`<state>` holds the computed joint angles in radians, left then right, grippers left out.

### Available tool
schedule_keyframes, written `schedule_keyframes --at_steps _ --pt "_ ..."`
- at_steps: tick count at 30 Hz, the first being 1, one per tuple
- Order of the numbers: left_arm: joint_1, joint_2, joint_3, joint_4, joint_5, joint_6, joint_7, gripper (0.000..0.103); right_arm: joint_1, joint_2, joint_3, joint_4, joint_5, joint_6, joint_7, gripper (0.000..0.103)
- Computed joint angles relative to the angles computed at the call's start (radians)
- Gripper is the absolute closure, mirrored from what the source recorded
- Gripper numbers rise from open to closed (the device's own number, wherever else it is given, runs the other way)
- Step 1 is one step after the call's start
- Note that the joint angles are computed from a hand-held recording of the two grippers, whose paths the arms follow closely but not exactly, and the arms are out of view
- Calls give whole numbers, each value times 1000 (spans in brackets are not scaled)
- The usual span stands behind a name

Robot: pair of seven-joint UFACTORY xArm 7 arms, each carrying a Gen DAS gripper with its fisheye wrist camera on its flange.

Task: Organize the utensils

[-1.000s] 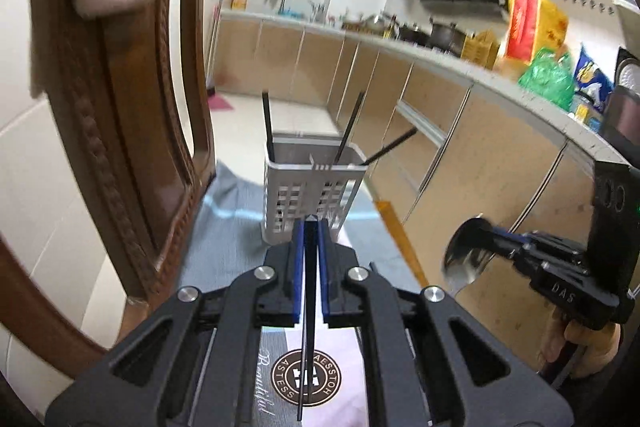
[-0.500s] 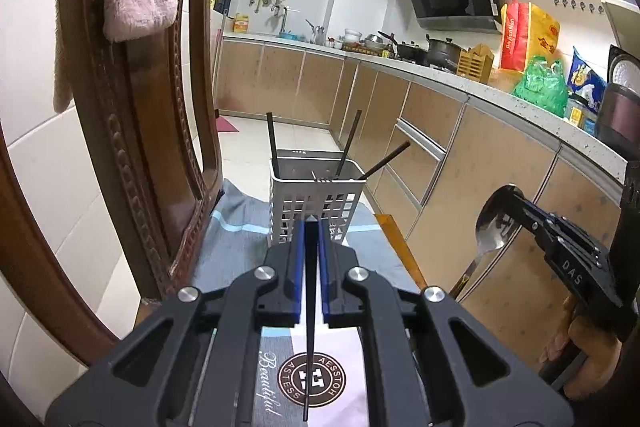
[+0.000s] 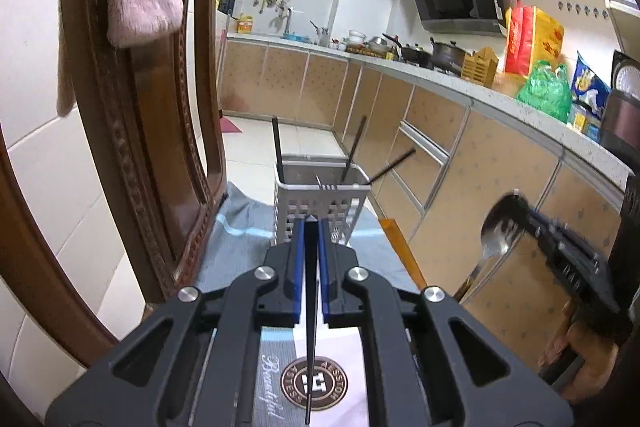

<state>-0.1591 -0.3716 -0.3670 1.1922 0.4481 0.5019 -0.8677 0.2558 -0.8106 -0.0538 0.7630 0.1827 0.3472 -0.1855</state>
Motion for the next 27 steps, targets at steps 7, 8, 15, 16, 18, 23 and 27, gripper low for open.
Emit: schedule_keyframes --at_steps 7,8,15,16,18,23,27 --pt "37 136 -11 250 105 32 -20 96 -20 33 -15 1 1 -14 16 100" --pt "35 179 -10 318 132 46 -20 96 -19 35 -19 1 3 -16 15 99" --pt "-55 482 36 799 281 170 -36 96 -14 70 -48 8 23 -30 4 99" --pt "-78 530 51 865 315 174 -45 96 -13 73 -52 9 27 -33 1 99" --pt "-121 623 86 981 363 185 -59 96 -12 81 -60 11 32 -35 -6 99" --pt "-184 758 188 1077 402 147 -148 96 -15 92 -71 16 48 -41 -16 99" --pt "-212 801 260 1033 390 118 -224 96 -16 98 -69 16 53 -46 -20 99"
